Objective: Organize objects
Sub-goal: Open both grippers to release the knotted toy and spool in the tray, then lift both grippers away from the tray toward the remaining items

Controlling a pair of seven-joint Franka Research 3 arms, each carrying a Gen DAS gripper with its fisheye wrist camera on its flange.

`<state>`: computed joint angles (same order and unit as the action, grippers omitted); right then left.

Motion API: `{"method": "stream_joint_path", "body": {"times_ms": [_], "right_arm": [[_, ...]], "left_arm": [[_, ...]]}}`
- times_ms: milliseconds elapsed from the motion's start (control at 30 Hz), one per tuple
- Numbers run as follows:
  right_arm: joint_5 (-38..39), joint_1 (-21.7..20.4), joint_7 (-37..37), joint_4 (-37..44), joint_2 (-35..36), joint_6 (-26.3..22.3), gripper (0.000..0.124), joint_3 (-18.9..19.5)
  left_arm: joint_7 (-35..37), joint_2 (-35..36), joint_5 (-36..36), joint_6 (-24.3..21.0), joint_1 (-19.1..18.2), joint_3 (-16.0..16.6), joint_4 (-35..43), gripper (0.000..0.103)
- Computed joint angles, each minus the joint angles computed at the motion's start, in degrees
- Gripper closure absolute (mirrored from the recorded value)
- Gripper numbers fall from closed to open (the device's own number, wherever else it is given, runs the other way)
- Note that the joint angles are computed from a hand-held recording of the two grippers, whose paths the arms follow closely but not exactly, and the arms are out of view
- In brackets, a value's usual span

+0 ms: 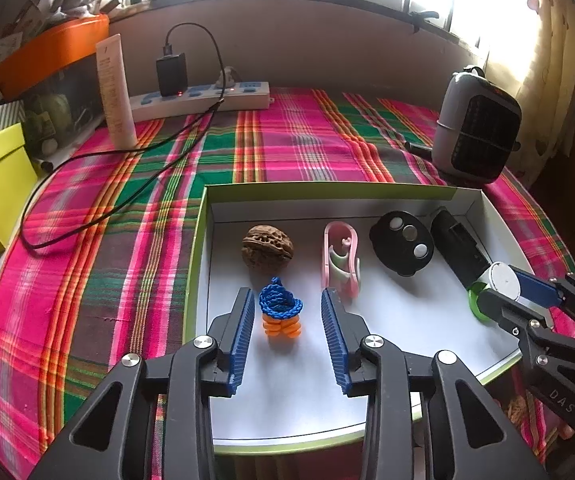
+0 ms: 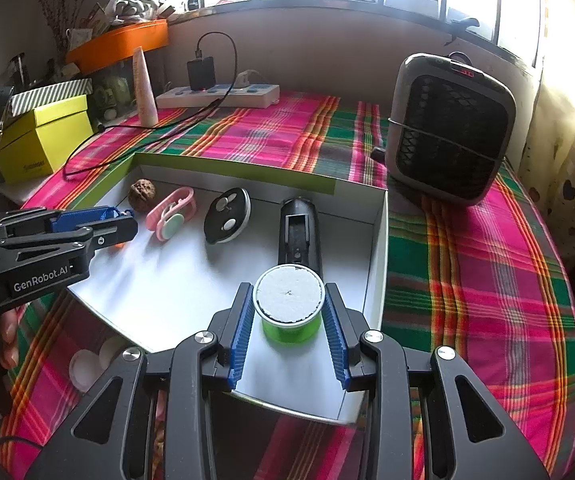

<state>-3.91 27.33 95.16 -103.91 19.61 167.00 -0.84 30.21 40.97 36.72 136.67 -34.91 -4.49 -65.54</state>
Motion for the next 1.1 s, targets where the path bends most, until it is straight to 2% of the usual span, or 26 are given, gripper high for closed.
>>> {"method": "stream_joint_path", "body": {"times_ms": [100,633,800,1100], "right_arm": [[0.1,0.1,-0.1,0.0,0.0,0.2,0.080,0.0],[0.9,0.0,1.1,-1.0,-0.9,1.1,0.079,0.0],[0.7,0.1,1.4,-1.6,-1.4,1.6,0.074,0.0],[-0.3,0.5,3.3,-3.5,-3.0,2.8,0.074,-0.8]], "left_arm": [[0.1,-0.2,-0.2,0.4,0.2,-0.1,-0.3,0.068],[-1.1,-1.3,-0.2,1.4,0.1,-0.2,-1.9,0.060],[-1.8,-2.3,0.0,2.0,0.2,-0.5,-3.2,0.057],[-4.1,-4.5,1.8,3.5,0.1,-0.4,-6.1,0.056]]}}
